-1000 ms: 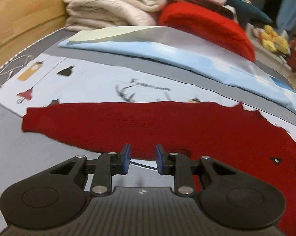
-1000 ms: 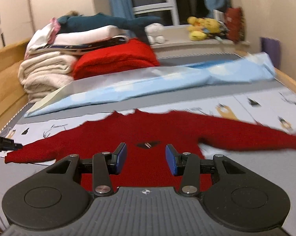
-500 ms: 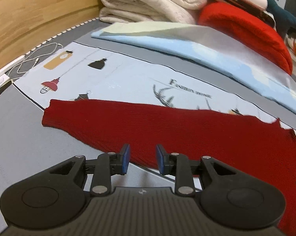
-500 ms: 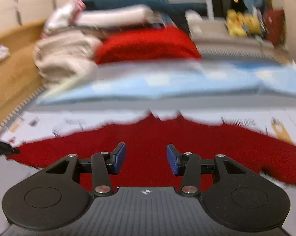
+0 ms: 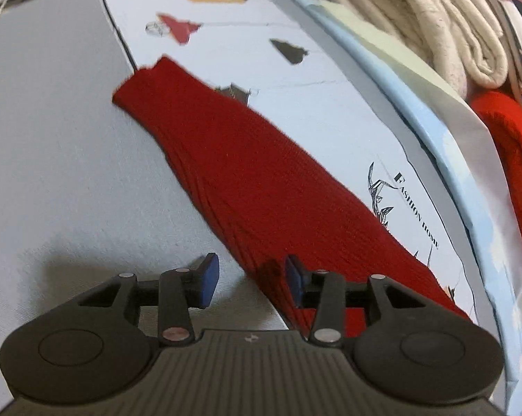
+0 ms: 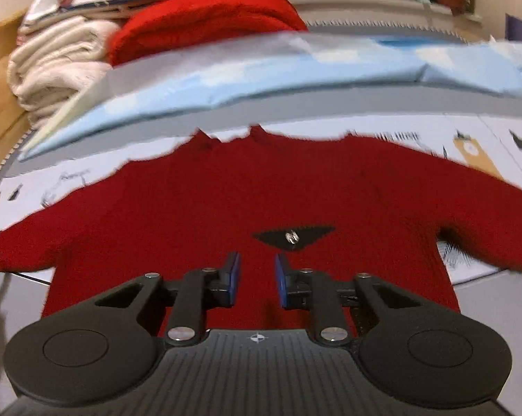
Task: Fold small clothes
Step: 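Grasp the sleeve cuff with the left gripper and fold it across the body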
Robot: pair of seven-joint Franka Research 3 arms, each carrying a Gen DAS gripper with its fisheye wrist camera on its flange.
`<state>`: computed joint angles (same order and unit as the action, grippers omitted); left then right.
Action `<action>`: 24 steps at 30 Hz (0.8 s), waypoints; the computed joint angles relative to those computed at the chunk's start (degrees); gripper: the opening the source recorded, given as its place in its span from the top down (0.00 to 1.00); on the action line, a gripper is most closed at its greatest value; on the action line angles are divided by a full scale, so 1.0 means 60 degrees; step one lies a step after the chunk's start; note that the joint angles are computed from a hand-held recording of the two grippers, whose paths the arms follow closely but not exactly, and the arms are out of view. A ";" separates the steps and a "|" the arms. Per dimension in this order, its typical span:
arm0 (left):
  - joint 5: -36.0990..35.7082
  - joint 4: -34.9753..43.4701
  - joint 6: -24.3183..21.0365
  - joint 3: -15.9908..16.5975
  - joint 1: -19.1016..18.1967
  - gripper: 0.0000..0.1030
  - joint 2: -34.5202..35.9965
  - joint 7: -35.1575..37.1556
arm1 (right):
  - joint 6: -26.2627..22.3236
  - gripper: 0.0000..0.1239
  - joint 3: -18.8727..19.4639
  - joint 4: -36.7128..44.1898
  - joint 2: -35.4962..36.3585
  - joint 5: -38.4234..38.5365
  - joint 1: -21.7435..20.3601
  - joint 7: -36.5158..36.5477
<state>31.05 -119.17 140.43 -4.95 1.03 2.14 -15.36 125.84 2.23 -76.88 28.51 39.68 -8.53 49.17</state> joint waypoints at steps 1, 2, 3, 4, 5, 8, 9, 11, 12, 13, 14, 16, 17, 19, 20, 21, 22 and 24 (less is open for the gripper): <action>0.0022 -0.0033 0.0121 0.0008 0.0004 0.55 0.0064 -0.0106 | -0.0146 0.82 0.0001 0.0112 0.0086 0.0015 -0.0022 0.0117; 0.0028 0.0015 0.0134 0.0014 -0.0002 0.55 0.0161 -0.0208 | -0.0284 0.81 -0.0006 0.0244 0.0171 -0.0030 -0.0020 0.0218; 0.0098 0.0064 0.0089 0.0021 -0.0025 0.55 0.0241 -0.0377 | -0.0422 0.81 -0.0010 0.0361 0.0236 -0.0099 -0.0013 0.0293; 0.0252 0.0087 0.0059 0.0038 -0.0053 0.55 0.0288 -0.0589 | -0.0487 0.81 0.0020 0.0405 0.0259 -0.0085 -0.0030 0.0275; 0.0422 0.0158 0.0021 0.0058 -0.0077 0.56 0.0353 -0.0771 | -0.0545 0.81 0.0052 0.0456 0.0282 -0.0065 -0.0044 0.0236; 0.0701 0.0364 -0.0124 0.0091 -0.0127 0.81 0.0527 -0.0884 | -0.0750 0.81 0.0075 0.0632 0.0380 -0.0146 -0.0010 0.0243; 0.0783 0.0463 -0.0278 0.0094 -0.0161 0.86 0.0589 -0.0866 | -0.0823 0.81 0.0086 0.0665 0.0404 -0.0158 -0.0011 0.0238; 0.1307 0.0889 -0.0986 0.0057 -0.0349 0.90 0.0736 -0.0868 | -0.0937 0.81 0.0085 0.0741 0.0447 -0.0221 0.0009 0.0243; 0.1660 0.1262 -0.1486 0.0014 -0.0488 0.90 0.0869 -0.0670 | -0.0955 0.81 0.0084 0.0748 0.0453 -0.0242 0.0018 0.0237; 0.2220 0.1817 -0.2092 -0.0044 -0.0697 0.91 0.1092 -0.0367 | -0.0964 0.81 0.0080 0.0761 0.0459 -0.0265 0.0029 0.0242; 0.3023 0.2492 -0.2657 -0.0107 -0.0987 0.91 0.1383 0.0063 | -0.1013 0.81 0.0073 0.0947 0.0576 -0.0313 0.0055 0.0316; 0.4214 0.3453 -0.2845 -0.0166 -0.1471 0.92 0.1843 0.0788 | -0.1034 0.81 0.0086 0.1075 0.0647 -0.0341 0.0057 0.0375; 0.4759 0.3880 -0.2622 -0.0184 -0.1711 0.92 0.2066 0.1066 | -0.1018 0.81 0.0091 0.1106 0.0662 -0.0350 0.0057 0.0399; 0.5531 0.4734 -0.1794 -0.0219 -0.2156 0.92 0.2594 0.1625 | -0.0962 0.81 0.0092 0.1149 0.0686 -0.0372 0.0063 0.0465; 0.5727 0.5308 -0.1141 -0.0283 -0.2370 0.92 0.3010 0.2202 | -0.0934 0.81 0.0085 0.1169 0.0701 -0.0400 0.0073 0.0512; 0.5640 0.5769 -0.0554 -0.0365 -0.2481 0.92 0.3376 0.2853 | -0.0905 0.81 0.0076 0.1190 0.0725 -0.0440 0.0086 0.0561; 0.5146 0.6284 0.0191 -0.0596 -0.2446 0.91 0.3827 0.3866 | -0.0862 0.81 0.0057 0.1191 0.0739 -0.0499 0.0110 0.0624; 0.3174 0.7064 0.1708 -0.1621 -0.1889 0.84 0.4738 0.6567 | -0.0784 0.81 0.0010 0.1193 0.0772 -0.0635 0.0154 0.0789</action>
<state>50.10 -76.78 150.68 -14.68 -10.31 30.56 24.04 121.14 2.29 -69.72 33.14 35.87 -7.60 53.91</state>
